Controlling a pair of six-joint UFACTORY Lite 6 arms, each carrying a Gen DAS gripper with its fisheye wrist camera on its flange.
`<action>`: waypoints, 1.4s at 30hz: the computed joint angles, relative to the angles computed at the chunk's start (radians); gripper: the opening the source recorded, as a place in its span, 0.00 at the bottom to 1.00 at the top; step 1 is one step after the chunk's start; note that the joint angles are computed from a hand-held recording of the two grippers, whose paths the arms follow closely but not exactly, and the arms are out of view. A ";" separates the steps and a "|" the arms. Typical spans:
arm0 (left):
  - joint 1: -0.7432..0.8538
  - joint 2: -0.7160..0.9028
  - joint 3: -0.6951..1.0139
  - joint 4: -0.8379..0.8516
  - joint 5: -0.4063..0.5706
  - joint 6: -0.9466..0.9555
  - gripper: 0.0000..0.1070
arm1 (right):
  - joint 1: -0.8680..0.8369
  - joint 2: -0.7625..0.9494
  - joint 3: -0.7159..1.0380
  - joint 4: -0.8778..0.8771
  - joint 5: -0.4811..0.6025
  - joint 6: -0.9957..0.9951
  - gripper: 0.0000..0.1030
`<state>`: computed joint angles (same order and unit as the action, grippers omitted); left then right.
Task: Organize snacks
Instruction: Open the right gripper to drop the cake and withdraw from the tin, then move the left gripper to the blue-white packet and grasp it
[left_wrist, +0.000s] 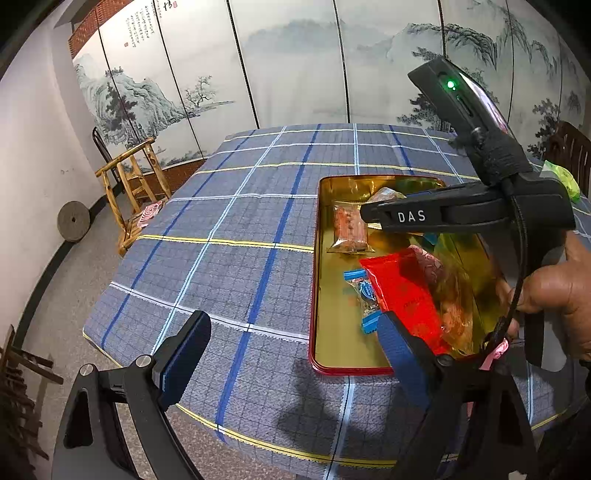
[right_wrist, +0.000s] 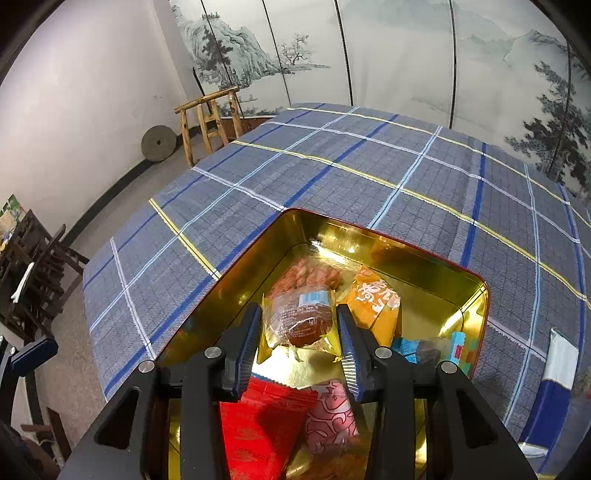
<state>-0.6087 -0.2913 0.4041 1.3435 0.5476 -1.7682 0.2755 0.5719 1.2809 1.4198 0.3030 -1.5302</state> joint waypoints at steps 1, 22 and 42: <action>-0.001 0.004 0.002 -0.002 0.000 0.002 0.84 | -0.002 0.002 0.001 0.001 0.006 0.001 0.41; -0.054 0.007 0.021 -0.041 0.037 0.014 0.84 | -0.168 -0.285 -0.335 0.334 0.176 -0.391 0.59; -0.354 0.236 0.291 -0.158 0.232 0.067 0.86 | -0.991 -0.296 -0.490 0.246 0.319 -0.760 0.70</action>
